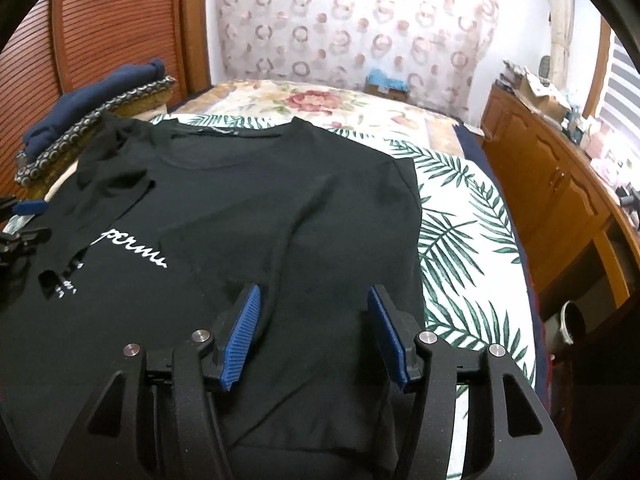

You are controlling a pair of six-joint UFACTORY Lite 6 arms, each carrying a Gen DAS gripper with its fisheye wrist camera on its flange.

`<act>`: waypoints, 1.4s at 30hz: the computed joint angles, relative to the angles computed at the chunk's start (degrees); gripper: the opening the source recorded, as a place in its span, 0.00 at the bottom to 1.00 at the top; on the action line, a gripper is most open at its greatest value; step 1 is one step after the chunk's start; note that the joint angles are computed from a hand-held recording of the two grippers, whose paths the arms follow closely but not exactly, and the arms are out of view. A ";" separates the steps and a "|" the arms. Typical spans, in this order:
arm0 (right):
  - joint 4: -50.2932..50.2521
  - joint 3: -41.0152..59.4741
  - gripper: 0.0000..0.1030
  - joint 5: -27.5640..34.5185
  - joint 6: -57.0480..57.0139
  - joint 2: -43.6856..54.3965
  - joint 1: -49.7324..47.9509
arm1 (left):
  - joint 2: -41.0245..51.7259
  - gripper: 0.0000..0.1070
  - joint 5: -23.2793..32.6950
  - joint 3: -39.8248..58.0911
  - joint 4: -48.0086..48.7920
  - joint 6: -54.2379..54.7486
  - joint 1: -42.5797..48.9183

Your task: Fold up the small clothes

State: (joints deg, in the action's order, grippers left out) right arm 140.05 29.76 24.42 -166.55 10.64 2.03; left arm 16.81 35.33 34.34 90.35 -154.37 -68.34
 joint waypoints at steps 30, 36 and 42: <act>-0.58 1.73 0.63 -0.70 1.02 3.38 0.51 | 4.28 0.57 -8.56 22.66 -16.12 49.16 28.94; -0.54 1.71 0.63 -0.60 0.84 3.44 0.37 | 10.05 0.46 -5.68 28.59 -21.32 57.86 28.89; -0.10 1.77 0.63 -0.58 0.49 3.55 0.49 | 13.70 0.11 -2.94 32.49 -24.35 64.41 29.44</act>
State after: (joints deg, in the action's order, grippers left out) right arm 139.95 31.53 23.83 -166.06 14.19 2.52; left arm 30.51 32.39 66.82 66.00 -89.96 -38.89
